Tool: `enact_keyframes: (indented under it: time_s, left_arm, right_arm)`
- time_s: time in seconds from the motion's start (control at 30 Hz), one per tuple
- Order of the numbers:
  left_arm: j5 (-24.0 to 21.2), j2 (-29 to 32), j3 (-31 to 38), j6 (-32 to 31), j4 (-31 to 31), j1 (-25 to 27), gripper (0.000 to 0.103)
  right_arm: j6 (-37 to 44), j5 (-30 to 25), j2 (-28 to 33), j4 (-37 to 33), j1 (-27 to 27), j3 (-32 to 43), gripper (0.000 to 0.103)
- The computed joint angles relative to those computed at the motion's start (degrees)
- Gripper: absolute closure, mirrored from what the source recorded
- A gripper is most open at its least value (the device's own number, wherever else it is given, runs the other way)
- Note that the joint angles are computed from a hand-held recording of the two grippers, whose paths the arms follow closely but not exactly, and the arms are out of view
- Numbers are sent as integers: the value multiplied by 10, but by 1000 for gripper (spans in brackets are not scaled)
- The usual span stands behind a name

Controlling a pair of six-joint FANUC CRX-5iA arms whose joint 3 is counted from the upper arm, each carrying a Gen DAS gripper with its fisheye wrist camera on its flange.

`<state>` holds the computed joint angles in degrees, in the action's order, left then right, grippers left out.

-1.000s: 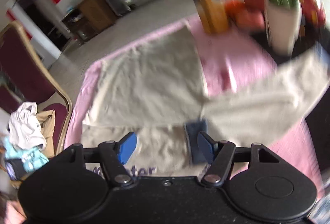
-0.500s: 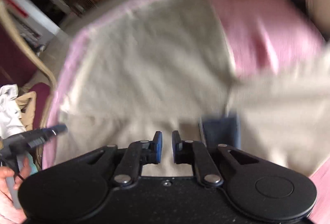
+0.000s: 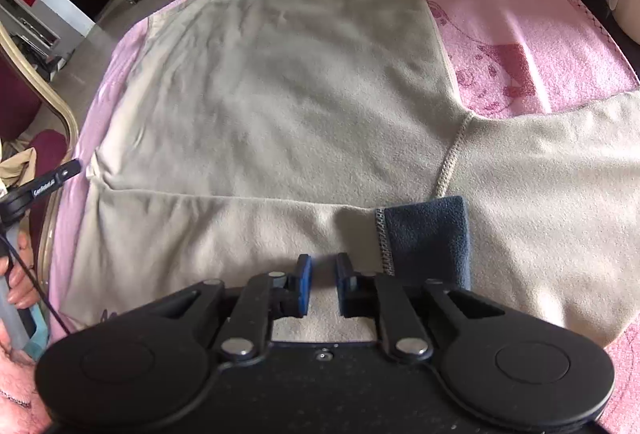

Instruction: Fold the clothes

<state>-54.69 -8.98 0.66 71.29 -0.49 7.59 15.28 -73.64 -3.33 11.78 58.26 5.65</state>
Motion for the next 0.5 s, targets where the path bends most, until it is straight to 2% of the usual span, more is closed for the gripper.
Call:
enact_keyframes:
  time_s: [0.07,0.13,0.27,0.4,0.43,0.5]
  left_arm:
    - [-46,-16,-5,-25,42,17,84]
    - [-97,-25,0,-36,38,14,75]
    - [-152,-46,-3,-8,-61,-23,78]
    - [-173,-73,-28,-38,-40,13,78]
    - [-177,-79,-32,-47,-39,20,77]
    - [-185,-93,-41,-66,-40,35,77]
  right_arm:
    - [-8,12,-8,10,4,-8,87]
    - [-17,30,-18,24,10,-20,87]
    - [-34,44,-32,40,19,-35,87]
    - [-56,30,-44,36,27,-44,87]
    - [-54,11,-39,28,27,-36,86]
    - [-49,-27,-28,13,26,-26,93]
